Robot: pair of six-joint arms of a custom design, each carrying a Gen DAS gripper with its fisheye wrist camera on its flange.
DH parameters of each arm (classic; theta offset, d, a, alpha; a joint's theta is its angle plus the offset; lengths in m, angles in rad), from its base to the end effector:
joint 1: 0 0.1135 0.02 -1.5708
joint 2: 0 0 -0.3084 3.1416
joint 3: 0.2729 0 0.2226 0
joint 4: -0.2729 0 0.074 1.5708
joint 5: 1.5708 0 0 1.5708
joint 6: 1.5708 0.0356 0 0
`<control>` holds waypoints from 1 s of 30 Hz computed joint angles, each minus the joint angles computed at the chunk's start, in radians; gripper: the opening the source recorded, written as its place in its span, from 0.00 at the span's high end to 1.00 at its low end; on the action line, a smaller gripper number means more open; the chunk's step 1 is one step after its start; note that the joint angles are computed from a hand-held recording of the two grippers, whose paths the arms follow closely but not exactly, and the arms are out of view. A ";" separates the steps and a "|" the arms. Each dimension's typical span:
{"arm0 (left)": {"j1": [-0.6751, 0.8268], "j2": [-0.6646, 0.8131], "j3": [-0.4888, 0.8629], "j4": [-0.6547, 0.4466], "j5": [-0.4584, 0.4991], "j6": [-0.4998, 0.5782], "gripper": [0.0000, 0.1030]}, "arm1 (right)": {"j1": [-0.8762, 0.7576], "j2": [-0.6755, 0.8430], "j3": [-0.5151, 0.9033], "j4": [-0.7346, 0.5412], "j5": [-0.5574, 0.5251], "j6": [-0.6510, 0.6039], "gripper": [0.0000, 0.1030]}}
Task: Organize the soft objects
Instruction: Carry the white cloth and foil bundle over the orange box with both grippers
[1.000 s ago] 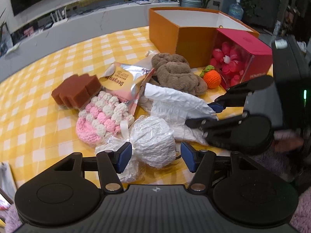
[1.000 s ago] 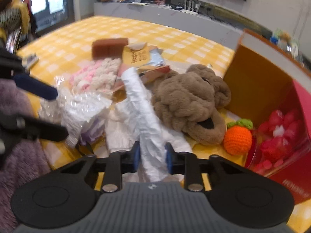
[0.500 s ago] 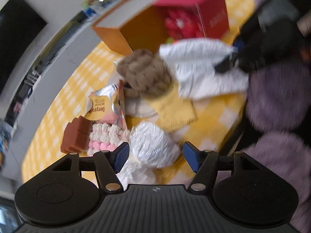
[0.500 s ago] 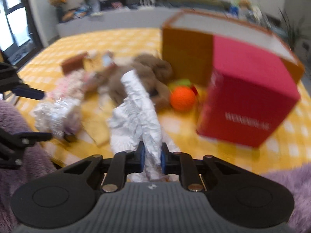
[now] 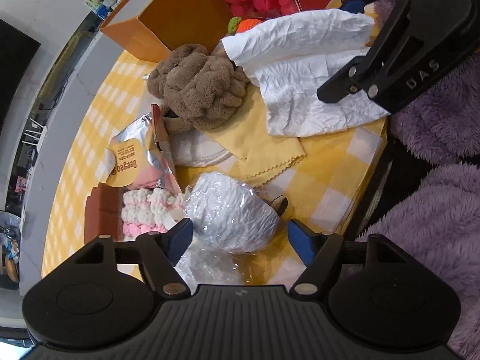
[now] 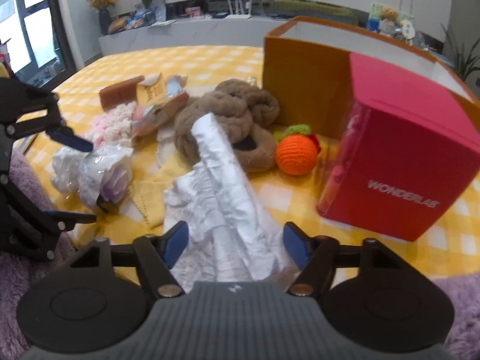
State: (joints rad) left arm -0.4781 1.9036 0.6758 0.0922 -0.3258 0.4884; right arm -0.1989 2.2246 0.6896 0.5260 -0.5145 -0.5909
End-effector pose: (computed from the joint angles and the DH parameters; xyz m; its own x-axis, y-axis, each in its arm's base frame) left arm 0.2670 -0.1255 0.1256 -0.5627 0.7923 -0.2361 0.6569 0.6019 0.4541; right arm 0.3281 -0.0483 0.0574 -0.6416 -0.3654 -0.6744 -0.5327 0.8449 0.0491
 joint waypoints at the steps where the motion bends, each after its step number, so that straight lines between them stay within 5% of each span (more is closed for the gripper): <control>1: 0.001 0.007 0.003 -0.001 0.001 0.003 0.15 | 0.005 0.003 -0.003 0.006 0.003 -0.007 0.34; 7: -0.016 0.034 0.010 0.008 -0.049 -0.016 0.16 | 0.028 0.030 0.009 0.007 0.051 -0.020 0.47; 11: -0.048 0.047 -0.014 0.060 -0.140 -0.034 0.31 | 0.036 0.036 -0.015 0.048 0.071 -0.047 0.50; 18: -0.070 0.014 -0.061 0.133 -0.209 -0.084 0.44 | 0.008 0.025 -0.036 0.073 0.036 -0.051 0.83; 23: -0.105 -0.080 -0.141 0.232 -0.263 -0.150 0.45 | -0.025 0.001 -0.058 0.081 -0.012 -0.043 0.84; 30: -0.193 -0.267 -0.135 0.148 -0.301 -0.375 0.45 | -0.090 -0.068 -0.123 0.121 -0.107 -0.021 0.84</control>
